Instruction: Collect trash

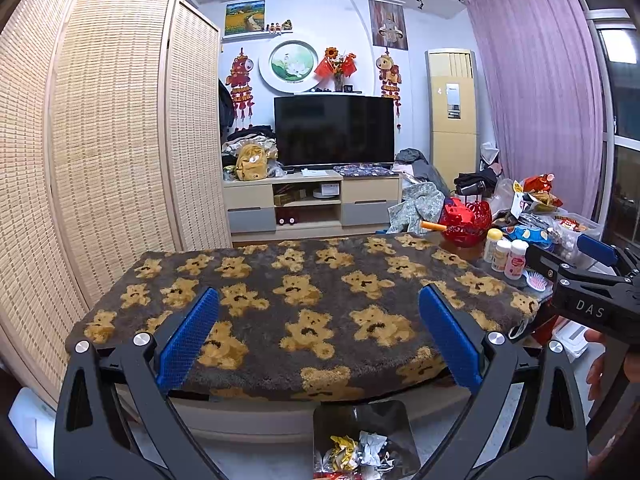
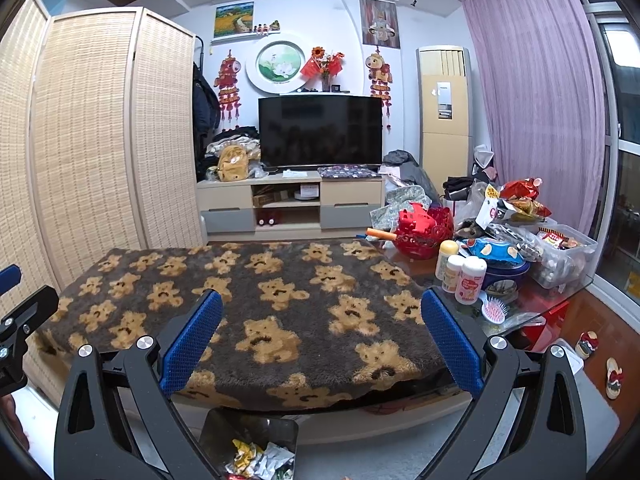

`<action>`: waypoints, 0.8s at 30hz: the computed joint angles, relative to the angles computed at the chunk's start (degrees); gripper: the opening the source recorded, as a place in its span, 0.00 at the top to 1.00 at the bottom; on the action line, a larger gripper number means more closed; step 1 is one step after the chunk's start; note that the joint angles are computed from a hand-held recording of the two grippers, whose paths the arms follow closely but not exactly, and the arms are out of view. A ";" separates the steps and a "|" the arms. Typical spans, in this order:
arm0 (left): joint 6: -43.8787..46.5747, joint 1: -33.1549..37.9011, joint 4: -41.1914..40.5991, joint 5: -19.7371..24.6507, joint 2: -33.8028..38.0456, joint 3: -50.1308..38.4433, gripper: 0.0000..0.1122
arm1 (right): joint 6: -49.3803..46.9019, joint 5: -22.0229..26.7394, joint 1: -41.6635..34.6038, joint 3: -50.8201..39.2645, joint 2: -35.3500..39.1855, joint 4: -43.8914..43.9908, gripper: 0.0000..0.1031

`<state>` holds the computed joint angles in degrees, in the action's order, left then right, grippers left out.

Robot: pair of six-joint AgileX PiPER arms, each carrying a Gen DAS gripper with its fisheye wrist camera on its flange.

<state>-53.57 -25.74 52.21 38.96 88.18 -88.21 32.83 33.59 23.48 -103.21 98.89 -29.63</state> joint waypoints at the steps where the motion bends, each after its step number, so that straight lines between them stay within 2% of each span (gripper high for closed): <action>1: -0.16 -0.02 0.08 -0.10 -0.04 0.04 0.15 | 0.11 0.01 0.04 -0.01 0.00 -0.09 0.03; 24: -1.03 -0.13 0.23 -0.12 -1.07 0.83 0.15 | -0.49 0.60 0.36 -0.57 0.24 0.26 0.03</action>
